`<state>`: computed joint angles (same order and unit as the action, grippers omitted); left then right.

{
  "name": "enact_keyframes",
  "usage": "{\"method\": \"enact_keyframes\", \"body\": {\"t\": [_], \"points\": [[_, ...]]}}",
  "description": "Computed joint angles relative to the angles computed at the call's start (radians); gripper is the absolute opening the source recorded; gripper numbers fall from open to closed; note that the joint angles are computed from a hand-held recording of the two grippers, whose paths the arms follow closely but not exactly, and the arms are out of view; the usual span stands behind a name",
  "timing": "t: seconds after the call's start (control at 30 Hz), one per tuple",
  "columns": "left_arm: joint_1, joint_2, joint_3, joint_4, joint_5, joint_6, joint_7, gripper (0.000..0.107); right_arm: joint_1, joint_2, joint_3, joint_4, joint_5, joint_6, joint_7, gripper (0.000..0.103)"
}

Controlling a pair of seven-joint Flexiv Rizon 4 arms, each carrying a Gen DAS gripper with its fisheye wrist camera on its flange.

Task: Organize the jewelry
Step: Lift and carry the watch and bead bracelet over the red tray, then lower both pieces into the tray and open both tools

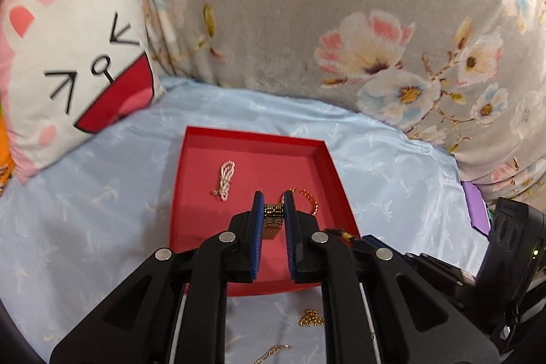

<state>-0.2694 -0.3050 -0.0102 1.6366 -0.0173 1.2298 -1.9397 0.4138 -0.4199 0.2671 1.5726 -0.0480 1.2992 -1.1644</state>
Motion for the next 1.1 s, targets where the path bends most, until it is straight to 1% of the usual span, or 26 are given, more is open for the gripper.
{"method": "enact_keyframes", "body": {"t": [0.07,0.27,0.37,0.4,0.47,0.5,0.57,0.6,0.63,0.7,0.8,0.87,0.97,1.0,1.03,1.1], "points": [[0.01,-0.033,-0.007,-0.015,-0.016,-0.015,0.008,0.011,0.005,-0.048,0.002,-0.045,-0.002,-0.022,-0.01,0.007],[0.012,-0.114,0.025,-0.078,0.003,-0.079,-0.011,0.011,0.007,-0.171,0.021,-0.175,0.013,-0.1,-0.057,0.007],[0.021,-0.144,0.033,-0.105,0.001,-0.106,-0.018,0.011,0.017,-0.229,0.008,-0.247,0.013,-0.12,-0.072,0.008],[0.019,-0.157,0.042,-0.119,0.004,-0.121,-0.033,0.011,0.035,-0.238,-0.021,-0.254,0.006,-0.107,-0.057,0.011],[0.005,-0.165,0.072,-0.13,0.034,-0.109,-0.082,0.011,0.095,-0.238,-0.129,-0.235,-0.067,-0.056,0.048,0.038],[-0.011,-0.162,0.098,-0.137,0.067,-0.106,-0.113,0.013,0.112,-0.228,-0.166,-0.211,-0.092,-0.013,0.092,0.042],[-0.025,-0.148,0.122,-0.136,0.117,-0.103,-0.148,0.025,0.113,-0.198,-0.18,-0.155,-0.12,0.059,0.132,0.043],[-0.041,-0.134,0.143,-0.131,0.156,-0.098,-0.178,0.033,0.117,-0.171,-0.19,-0.11,-0.136,0.1,0.151,0.043],[-0.052,-0.121,0.157,-0.127,0.19,-0.099,-0.204,0.036,0.119,-0.148,-0.198,-0.073,-0.155,0.127,0.163,0.043],[-0.063,-0.08,0.166,-0.09,0.243,-0.09,-0.245,0.037,0.139,-0.093,-0.234,0.014,-0.201,0.183,0.2,0.043],[-0.072,-0.017,0.161,-0.024,0.307,-0.075,-0.305,0.048,0.19,0.01,-0.302,0.177,-0.274,0.253,0.271,0.044],[-0.079,0.026,0.156,0.021,0.358,-0.07,-0.352,0.049,0.21,0.073,-0.324,0.271,-0.311,0.28,0.315,0.044],[-0.11,0.096,0.16,0.083,0.472,-0.105,-0.46,0.051,0.287,0.175,-0.423,0.43,-0.411,0.316,0.426,0.045],[-0.122,0.123,0.158,0.106,0.514,-0.125,-0.498,0.051,0.3,0.209,-0.438,0.481,-0.439,0.322,0.459,0.045],[-0.125,0.146,0.151,0.131,0.538,-0.134,-0.524,0.054,0.309,0.235,-0.452,0.521,-0.469,0.326,0.493,0.045],[-0.126,0.193,0.131,0.186,0.566,-0.148,-0.568,0.058,0.302,0.287,-0.447,0.598,-0.511,0.325,0.546,0.045]]}}
